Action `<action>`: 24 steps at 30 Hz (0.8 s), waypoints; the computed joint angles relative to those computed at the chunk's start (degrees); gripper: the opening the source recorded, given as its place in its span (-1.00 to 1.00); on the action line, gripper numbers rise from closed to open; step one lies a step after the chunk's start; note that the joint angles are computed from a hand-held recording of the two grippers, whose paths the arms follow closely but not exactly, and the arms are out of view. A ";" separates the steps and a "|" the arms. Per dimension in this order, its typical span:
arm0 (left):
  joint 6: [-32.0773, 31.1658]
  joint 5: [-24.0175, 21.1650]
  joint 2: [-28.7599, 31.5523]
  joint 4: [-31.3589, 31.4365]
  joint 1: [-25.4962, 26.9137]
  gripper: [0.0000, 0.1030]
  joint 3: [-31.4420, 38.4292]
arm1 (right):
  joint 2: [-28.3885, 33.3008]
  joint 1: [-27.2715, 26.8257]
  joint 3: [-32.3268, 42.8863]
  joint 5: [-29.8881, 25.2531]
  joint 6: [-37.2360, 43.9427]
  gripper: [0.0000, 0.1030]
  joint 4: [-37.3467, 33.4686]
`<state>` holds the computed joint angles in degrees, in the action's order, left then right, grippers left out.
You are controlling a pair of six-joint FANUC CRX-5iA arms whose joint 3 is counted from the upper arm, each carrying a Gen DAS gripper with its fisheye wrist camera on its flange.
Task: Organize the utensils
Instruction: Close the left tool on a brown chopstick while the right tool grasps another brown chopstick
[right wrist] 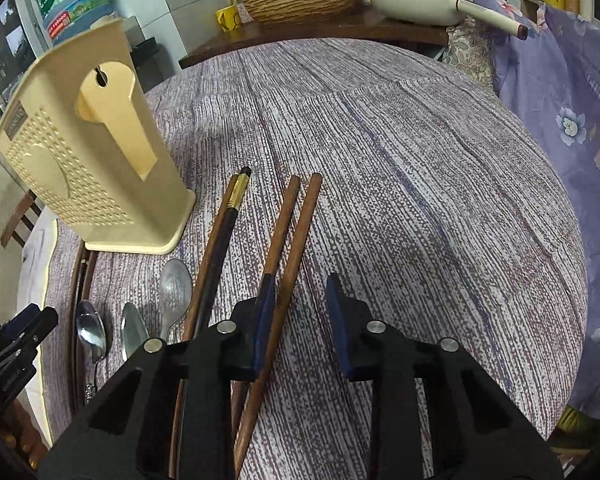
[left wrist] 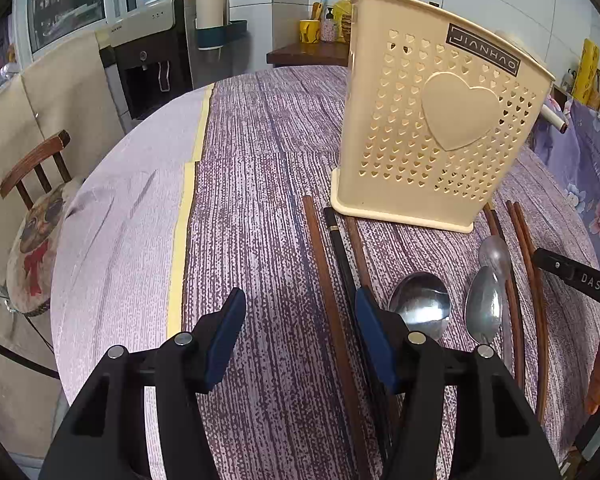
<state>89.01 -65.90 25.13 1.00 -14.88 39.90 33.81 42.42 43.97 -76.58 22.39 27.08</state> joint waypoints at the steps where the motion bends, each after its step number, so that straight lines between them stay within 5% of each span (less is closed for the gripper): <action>1: 0.07 -0.05 0.04 -0.60 -0.14 0.11 0.19 | 0.54 0.01 0.70 -0.58 0.32 -0.51 0.41; 15: 0.23 -0.94 1.12 -1.46 -0.32 0.09 2.63 | 1.64 -1.42 3.40 -2.16 1.89 -0.67 -1.21; 24: 0.59 -5.26 4.41 -0.67 -0.58 -0.30 5.96 | 2.18 -1.13 3.86 -2.49 2.12 -0.67 -0.37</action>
